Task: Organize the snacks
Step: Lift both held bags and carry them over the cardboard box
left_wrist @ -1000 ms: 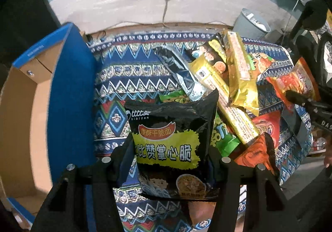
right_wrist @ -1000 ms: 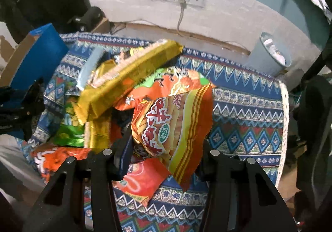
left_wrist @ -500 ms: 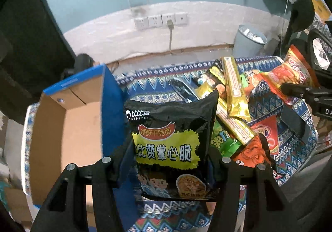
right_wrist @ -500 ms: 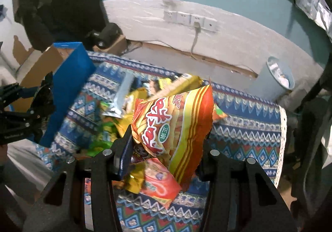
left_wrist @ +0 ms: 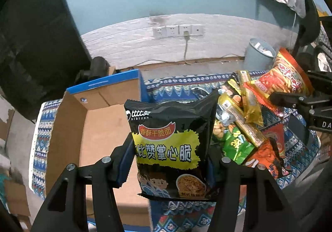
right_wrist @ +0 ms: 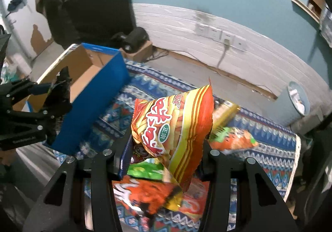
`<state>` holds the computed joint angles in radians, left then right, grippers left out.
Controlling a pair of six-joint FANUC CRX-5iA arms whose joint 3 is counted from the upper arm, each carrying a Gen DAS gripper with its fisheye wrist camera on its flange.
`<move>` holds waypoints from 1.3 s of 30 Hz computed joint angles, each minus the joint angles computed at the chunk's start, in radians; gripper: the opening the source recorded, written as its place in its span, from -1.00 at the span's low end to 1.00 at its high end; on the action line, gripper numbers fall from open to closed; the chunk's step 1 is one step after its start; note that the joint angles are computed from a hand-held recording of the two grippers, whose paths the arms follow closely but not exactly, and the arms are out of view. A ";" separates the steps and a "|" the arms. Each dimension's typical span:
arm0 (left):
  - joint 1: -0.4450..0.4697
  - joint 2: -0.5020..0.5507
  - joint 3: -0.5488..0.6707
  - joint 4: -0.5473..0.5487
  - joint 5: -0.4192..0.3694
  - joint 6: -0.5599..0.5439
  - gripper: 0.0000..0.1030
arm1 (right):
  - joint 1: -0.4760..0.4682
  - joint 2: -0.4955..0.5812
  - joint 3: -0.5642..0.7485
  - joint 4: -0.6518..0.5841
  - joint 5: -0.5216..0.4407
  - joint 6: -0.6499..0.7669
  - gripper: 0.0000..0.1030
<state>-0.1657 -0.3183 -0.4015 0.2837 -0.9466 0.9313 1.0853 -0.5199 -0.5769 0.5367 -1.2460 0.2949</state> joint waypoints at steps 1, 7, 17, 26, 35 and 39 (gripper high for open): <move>0.014 -0.002 -0.004 0.010 0.000 -0.010 0.14 | -0.008 0.019 0.013 -0.004 0.018 0.015 -0.05; 0.076 -0.009 -0.018 0.032 0.005 -0.042 0.14 | -0.037 0.107 0.075 -0.024 0.096 0.079 -0.05; 0.184 -0.019 -0.032 0.048 0.012 -0.073 0.14 | -0.077 0.254 0.194 -0.057 0.204 0.183 -0.05; 0.263 -0.021 -0.048 0.031 0.029 -0.080 0.15 | -0.107 0.393 0.307 -0.130 0.277 0.289 -0.05; 0.302 0.013 -0.038 0.002 0.026 -0.039 0.15 | -0.136 0.496 0.401 -0.231 0.304 0.389 -0.05; 0.307 0.032 -0.023 -0.021 0.012 -0.012 0.15 | -0.148 0.523 0.429 -0.269 0.308 0.429 0.03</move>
